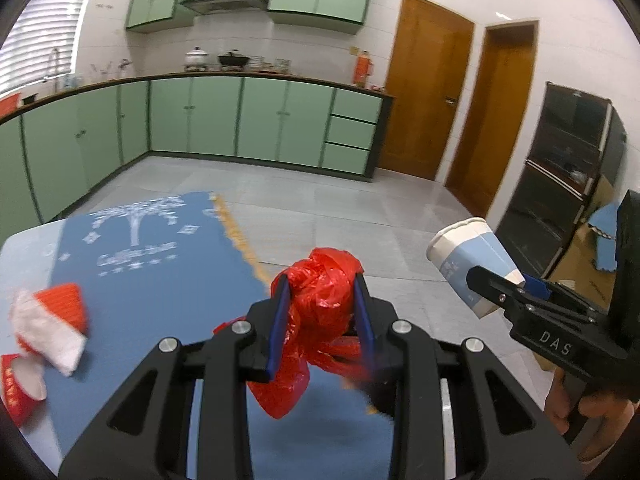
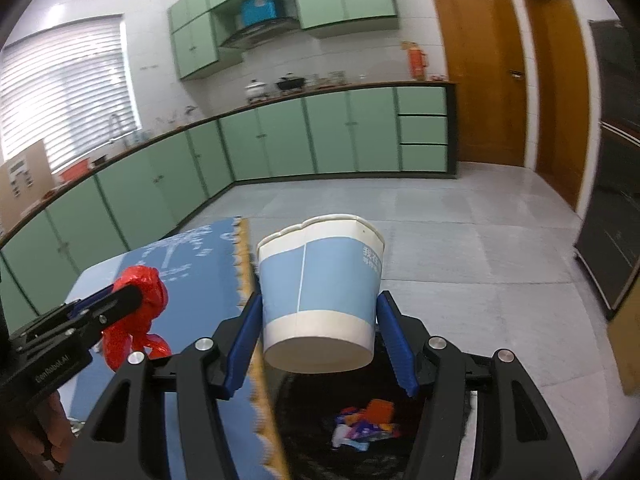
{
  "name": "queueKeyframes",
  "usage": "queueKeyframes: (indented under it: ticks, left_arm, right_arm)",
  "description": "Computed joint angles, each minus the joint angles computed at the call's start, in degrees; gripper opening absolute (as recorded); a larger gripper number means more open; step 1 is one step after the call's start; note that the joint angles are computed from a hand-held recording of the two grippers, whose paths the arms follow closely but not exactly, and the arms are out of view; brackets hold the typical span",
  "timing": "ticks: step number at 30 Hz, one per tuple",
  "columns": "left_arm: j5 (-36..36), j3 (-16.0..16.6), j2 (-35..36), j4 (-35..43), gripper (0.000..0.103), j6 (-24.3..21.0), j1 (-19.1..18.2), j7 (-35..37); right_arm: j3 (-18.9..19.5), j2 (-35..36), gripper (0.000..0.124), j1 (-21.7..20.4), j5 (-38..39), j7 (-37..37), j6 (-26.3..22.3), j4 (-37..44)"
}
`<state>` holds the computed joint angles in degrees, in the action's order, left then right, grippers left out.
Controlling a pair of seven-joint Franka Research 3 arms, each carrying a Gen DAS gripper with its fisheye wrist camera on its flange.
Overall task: Collect trash
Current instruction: 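Carry the cup and red bag to the bin and open both tools, then move both tools back to the mat toward the tissue and red cup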
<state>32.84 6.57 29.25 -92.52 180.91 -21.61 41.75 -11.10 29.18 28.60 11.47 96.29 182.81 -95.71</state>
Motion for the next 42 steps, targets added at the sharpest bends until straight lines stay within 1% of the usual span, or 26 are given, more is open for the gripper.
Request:
queueKeyframes:
  ticks: [2,7,10,11,12,14,15,16,17,18,19,21,24,26,30,33,35,36,37,38,39,41,42]
  left_arm:
    - [-1.1,-3.5,2.8,4.1,0.029,-1.3,1.7,2.6]
    - [-4.2,-9.4,9.3,12.8,0.029,-4.7,3.8,9.1]
    - [-6.2,-11.9,13.1,17.9,0.029,-7.1,4.3,13.3]
    - [-7.2,-13.1,14.8,20.1,0.029,-8.2,4.6,15.1]
    - [-8.1,-13.9,16.0,22.0,0.029,-9.2,4.8,16.6]
    - [-10.6,-16.6,19.6,26.9,0.03,-12.2,5.4,20.7]
    - [-11.9,-18.0,21.5,29.7,0.031,-13.9,5.7,23.1]
    - [-12.7,-17.9,23.0,32.1,0.033,-15.4,5.1,24.1]
    - [-13.7,-17.9,24.1,33.8,0.038,-16.4,4.9,25.2]
    - [-15.0,-18.7,25.7,36.3,0.041,-18.0,4.8,26.9]
    - [-15.9,-18.5,26.5,37.5,0.043,-18.9,4.5,27.6]
    - [-17.6,-18.1,27.9,39.6,0.051,-20.1,4.1,28.9]
    - [-19.2,-17.3,27.4,38.6,0.056,-19.8,4.0,29.4]
    - [-19.7,-16.9,27.0,38.0,0.06,-19.4,3.9,29.2]
    - [-19.9,-15.8,25.0,35.0,0.06,-18.3,4.2,28.1]
    - [-19.3,-14.3,22.1,30.6,0.061,-16.1,4.3,25.6]
    - [-18.3,-13.1,20.6,28.4,0.061,-15.2,4.1,23.9]
    - [-17.7,-12.3,19.5,26.8,0.061,-14.5,4.0,22.8]
    - [-17.2,-11.9,18.8,25.7,0.061,-14.0,4.0,21.9]
    - [-16.5,-11.2,17.8,24.3,0.061,-13.5,3.9,20.8]
    - [-16.0,-11.0,17.1,23.4,0.061,-13.2,3.9,20.1]
    - [-14.9,-9.9,15.2,20.7,0.061,-12.2,3.9,17.9]
    - [-14.5,-9.9,14.7,19.9,0.061,-11.9,4.1,17.3]
  right_arm:
    - [-2.5,0.0,0.057,1.0,0.3,1.2,-0.1,-0.6]
    - [-6.2,0.2,0.057,2.1,0.4,3.8,-0.2,-2.2]
    - [-7.3,0.3,0.057,2.1,0.1,4.9,-0.4,-3.0]
    - [-8.0,0.4,0.057,2.3,0.0,5.4,-0.7,-3.2]
    - [-8.2,0.4,0.057,2.3,-0.1,5.7,-0.7,-3.4]
    - [-8.1,0.7,0.058,1.6,-0.3,6.2,-1.1,-3.4]
    - [-8.2,0.8,0.058,1.3,-0.5,6.5,-1.3,-3.5]
    - [-8.3,0.8,0.058,1.2,-0.7,6.8,-1.4,-3.6]
    - [-8.4,0.8,0.058,1.0,-0.9,7.1,-1.6,-3.6]
    - [-8.5,1.0,0.058,0.9,-1.1,7.4,-1.8,-3.7]
    - [-8.6,1.0,0.058,0.7,-1.3,7.6,-2.1,-3.7]
    - [-8.4,1.4,0.058,0.3,-1.8,8.2,-2.6,-3.4]
    - [-8.0,2.1,0.058,-0.3,-2.7,9.0,-3.7,-2.5]
    - [-6.5,2.7,0.058,-1.8,-3.2,9.0,-4.2,-1.8]
    - [-4.1,3.5,0.058,-3.6,-3.7,8.9,-4.7,-0.9]
    - [-2.7,4.2,0.059,-4.6,-4.1,8.4,-5.3,0.3]
    - [-0.6,4.9,0.063,-6.0,-3.7,6.2,-6.5,1.8]
    - [-1.4,5.4,0.066,-5.3,-4.9,7.2,-7.2,2.5]
    - [-3.1,5.6,0.075,-3.9,-5.7,8.1,-7.5,2.7]
    - [-4.4,5.9,0.079,-2.7,-6.5,9.0,-7.7,3.1]
    - [-5.2,6.0,0.08,-1.9,-7.1,9.8,-7.4,3.0]
    - [-4.1,5.8,0.081,-2.7,-7.4,9.6,-7.5,3.4]
    - [-3.7,5.6,0.081,-2.9,-7.5,9.5,-7.5,3.5]
